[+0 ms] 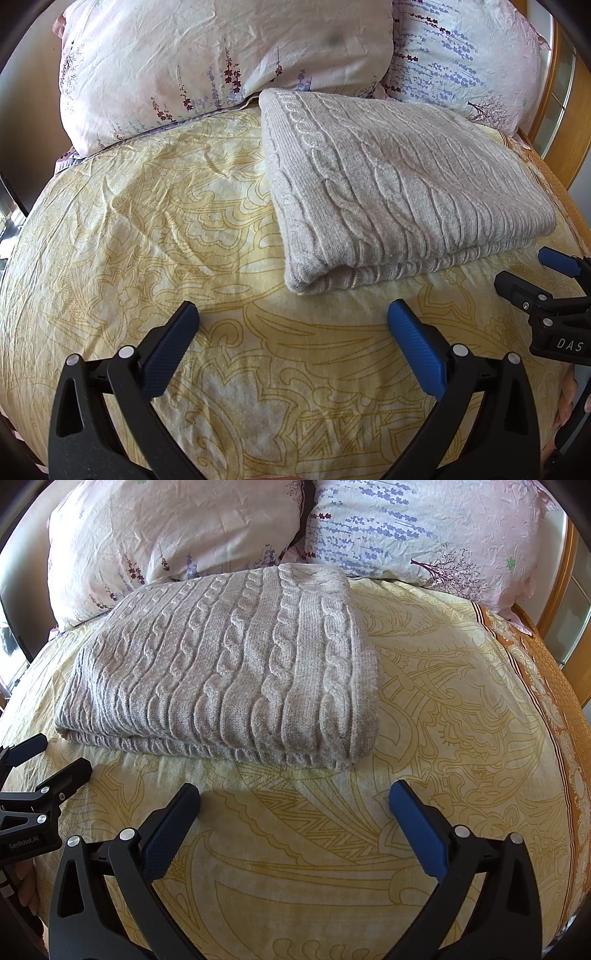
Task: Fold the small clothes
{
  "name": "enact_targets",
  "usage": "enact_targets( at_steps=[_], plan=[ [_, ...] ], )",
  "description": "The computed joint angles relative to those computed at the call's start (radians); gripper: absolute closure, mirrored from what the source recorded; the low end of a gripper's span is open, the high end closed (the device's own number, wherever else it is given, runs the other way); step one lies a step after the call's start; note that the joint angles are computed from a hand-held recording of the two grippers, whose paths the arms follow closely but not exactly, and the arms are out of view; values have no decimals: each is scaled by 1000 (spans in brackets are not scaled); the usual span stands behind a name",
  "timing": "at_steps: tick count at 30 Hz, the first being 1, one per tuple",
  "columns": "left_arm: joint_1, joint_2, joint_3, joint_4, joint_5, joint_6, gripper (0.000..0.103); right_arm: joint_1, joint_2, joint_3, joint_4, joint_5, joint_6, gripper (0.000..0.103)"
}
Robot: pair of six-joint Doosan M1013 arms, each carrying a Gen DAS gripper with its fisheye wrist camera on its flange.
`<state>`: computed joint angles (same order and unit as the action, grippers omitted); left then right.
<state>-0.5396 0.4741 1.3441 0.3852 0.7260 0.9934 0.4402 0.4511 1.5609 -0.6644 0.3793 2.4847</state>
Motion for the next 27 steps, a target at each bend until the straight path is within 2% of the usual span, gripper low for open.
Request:
enact_targets(
  at_steps=[27],
  plan=[
    [0, 1, -1, 0, -1, 0, 2, 1, 0, 1, -9, 1, 12, 1]
  ],
)
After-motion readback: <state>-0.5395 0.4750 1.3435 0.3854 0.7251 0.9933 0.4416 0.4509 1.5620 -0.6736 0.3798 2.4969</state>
